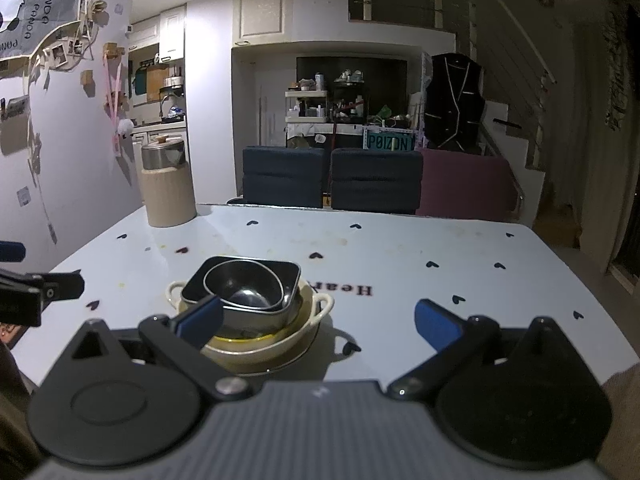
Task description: Organize plates and bowls
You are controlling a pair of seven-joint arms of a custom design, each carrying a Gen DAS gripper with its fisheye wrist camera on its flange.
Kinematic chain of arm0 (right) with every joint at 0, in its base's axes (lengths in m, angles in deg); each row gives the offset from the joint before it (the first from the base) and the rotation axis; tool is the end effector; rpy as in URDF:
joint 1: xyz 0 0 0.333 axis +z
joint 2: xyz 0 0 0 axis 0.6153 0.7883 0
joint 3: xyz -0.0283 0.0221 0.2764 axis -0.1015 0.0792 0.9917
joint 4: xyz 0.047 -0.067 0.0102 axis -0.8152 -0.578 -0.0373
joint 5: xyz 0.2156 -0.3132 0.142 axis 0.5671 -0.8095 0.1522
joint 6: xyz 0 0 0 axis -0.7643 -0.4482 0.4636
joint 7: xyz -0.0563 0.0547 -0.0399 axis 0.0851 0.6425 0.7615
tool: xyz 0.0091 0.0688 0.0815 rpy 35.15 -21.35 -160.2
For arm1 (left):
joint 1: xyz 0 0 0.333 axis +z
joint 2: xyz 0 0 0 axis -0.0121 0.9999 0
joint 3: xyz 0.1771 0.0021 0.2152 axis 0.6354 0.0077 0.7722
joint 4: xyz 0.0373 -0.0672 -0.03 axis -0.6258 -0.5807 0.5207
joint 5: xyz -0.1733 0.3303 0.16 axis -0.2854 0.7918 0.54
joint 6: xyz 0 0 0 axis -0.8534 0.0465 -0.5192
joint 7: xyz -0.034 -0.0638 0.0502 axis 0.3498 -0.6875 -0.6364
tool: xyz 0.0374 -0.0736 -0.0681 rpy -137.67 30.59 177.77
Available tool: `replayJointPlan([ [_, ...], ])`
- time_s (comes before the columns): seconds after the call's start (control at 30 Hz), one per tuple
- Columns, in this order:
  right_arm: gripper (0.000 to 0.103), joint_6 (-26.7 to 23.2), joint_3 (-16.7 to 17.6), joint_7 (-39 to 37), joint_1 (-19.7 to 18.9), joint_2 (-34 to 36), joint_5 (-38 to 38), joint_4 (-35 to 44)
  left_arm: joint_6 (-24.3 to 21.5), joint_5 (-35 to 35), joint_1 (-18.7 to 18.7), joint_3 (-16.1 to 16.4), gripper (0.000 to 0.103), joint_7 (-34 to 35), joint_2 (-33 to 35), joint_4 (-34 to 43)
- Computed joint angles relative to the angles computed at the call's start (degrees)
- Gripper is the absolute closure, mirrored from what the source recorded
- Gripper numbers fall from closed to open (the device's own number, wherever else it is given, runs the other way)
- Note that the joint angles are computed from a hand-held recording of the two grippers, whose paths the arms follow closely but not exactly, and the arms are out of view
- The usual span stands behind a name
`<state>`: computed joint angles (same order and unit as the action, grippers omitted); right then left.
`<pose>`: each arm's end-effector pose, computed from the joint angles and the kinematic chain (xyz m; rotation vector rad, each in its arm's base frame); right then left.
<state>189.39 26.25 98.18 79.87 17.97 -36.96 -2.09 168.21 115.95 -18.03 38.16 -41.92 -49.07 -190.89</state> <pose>0.4545 0.4834 0.5543 -1.4345 1.6938 -1.0524 0.4559 -0.3567 0.5893 -1.2590 1.9044 -1.0138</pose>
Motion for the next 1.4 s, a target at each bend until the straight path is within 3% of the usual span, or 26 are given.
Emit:
replayJointPlan([
  [0.23,0.0,0.4,0.0,-0.7,-0.4,-0.5,0.4,-0.7,-0.6,-1.4,-0.6,0.2,0.0,3.1,0.3,-0.4],
  [1.4,0.0,1.0,1.0,-0.5,-1.5,-1.9,0.1,-3.1,0.0,-1.9,-0.7,0.1,0.0,1.7,0.6,-0.1],
])
